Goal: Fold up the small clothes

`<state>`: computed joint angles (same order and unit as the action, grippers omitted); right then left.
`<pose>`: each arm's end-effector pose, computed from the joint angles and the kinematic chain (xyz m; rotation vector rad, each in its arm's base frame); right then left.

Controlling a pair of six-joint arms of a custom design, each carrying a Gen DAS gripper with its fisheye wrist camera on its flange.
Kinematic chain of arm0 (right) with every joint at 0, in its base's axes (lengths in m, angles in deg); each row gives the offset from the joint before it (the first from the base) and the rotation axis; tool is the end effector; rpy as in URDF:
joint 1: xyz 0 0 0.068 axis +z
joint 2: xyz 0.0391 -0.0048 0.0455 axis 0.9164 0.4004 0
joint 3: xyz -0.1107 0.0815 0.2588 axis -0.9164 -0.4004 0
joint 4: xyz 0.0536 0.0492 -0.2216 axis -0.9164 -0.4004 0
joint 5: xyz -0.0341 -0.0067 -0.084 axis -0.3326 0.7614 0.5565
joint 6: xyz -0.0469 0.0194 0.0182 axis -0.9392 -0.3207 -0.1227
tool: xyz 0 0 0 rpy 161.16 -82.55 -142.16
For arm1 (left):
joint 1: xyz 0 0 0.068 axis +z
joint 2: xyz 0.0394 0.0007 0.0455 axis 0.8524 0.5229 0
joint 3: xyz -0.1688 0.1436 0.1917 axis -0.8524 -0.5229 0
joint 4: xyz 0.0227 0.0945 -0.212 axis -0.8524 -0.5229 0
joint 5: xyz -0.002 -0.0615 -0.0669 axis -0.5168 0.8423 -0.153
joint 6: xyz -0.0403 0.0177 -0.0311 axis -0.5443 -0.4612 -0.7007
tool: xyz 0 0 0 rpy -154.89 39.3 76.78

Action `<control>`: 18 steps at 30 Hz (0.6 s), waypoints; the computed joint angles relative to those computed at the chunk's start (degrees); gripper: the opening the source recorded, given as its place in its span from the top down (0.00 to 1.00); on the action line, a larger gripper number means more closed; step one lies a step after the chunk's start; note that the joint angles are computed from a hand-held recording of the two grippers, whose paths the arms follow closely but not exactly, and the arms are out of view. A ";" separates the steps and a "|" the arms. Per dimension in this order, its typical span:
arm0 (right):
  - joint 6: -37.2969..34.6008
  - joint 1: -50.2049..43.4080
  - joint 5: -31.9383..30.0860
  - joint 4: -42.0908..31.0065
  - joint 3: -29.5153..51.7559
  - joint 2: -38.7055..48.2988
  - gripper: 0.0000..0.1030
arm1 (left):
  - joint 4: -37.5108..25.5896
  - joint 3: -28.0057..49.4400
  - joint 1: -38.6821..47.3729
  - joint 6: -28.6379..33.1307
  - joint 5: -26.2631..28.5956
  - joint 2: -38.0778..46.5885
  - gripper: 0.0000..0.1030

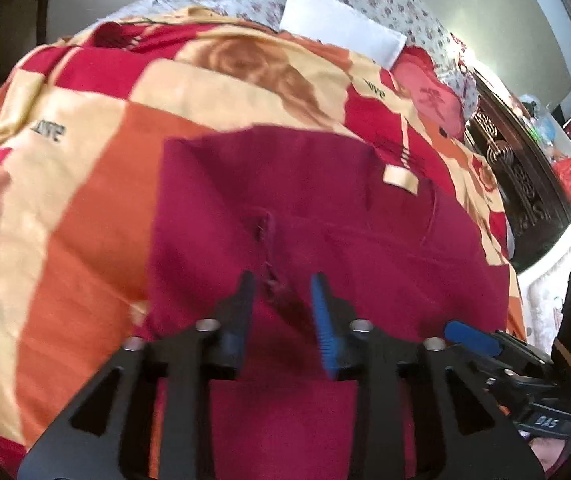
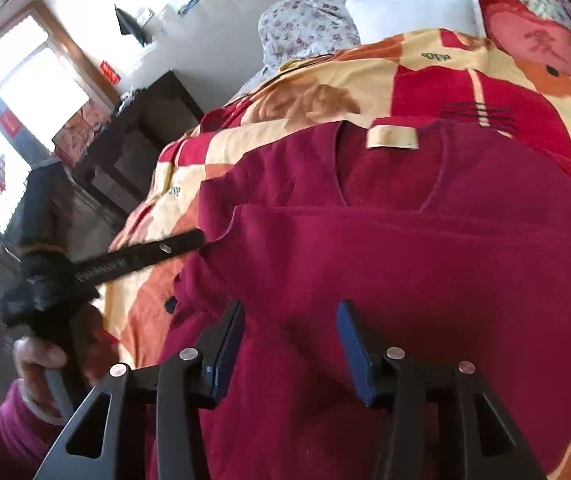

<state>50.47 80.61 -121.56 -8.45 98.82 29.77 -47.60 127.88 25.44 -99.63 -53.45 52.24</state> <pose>0.2749 0.0932 0.2056 -0.7066 2.4668 0.9643 0.2514 -0.1571 0.1910 -0.4238 2.4968 -0.4123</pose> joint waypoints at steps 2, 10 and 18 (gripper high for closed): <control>0.80 -1.31 -1.08 0.42 -1.09 -0.78 0.55 | 0.57 0.88 -0.96 -0.34 -1.14 1.58 0.67; -3.77 -12.40 -5.13 -6.31 -1.31 -2.23 0.55 | 1.61 2.71 -0.56 -2.53 0.15 5.42 0.67; -7.36 -24.62 -4.50 -9.33 0.41 -1.45 0.55 | 4.06 0.80 -0.51 -0.03 -3.52 0.00 0.93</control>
